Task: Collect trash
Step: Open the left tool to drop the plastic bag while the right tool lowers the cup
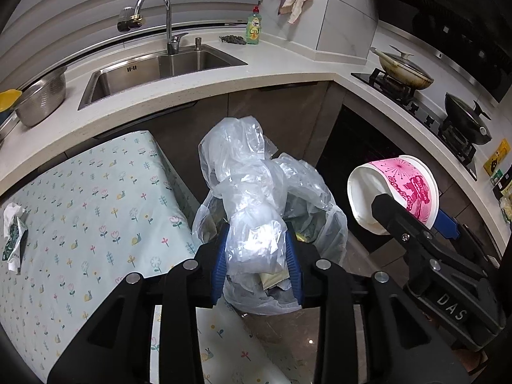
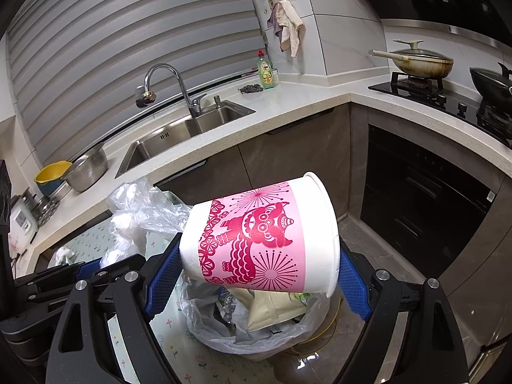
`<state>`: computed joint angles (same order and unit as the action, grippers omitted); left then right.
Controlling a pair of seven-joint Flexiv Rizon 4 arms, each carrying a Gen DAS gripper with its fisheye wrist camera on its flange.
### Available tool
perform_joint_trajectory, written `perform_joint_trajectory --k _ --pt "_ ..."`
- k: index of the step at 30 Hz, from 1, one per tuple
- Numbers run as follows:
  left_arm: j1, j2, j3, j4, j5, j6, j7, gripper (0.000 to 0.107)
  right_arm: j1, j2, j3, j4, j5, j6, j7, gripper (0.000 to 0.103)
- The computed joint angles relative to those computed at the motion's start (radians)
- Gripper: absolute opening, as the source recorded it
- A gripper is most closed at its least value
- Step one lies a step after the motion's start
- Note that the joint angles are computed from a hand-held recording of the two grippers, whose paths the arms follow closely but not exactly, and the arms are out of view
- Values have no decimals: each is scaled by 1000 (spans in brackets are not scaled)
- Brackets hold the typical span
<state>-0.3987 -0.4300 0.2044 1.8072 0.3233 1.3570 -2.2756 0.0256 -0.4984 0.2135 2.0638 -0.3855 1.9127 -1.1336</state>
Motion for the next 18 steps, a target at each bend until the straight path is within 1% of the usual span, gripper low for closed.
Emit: perform_joint_trajectory --k 2,3,5,18 --pt "5 -3 -1 -1 -2 6 0 36 6 -1 -4 -2 4 -2 -1 83" --pt "2 -5 5 -4 1 4 -3 41 9 -2 -7 -3 6 -3 -2 83" --pt "-7 -5 21 -7 12 8 -20 47 12 -3 -7 -5 7 -4 -4 83" --pt "8 19 42 33 32 19 -61 47 10 -18 15 -20 -4 -23 -14 83"
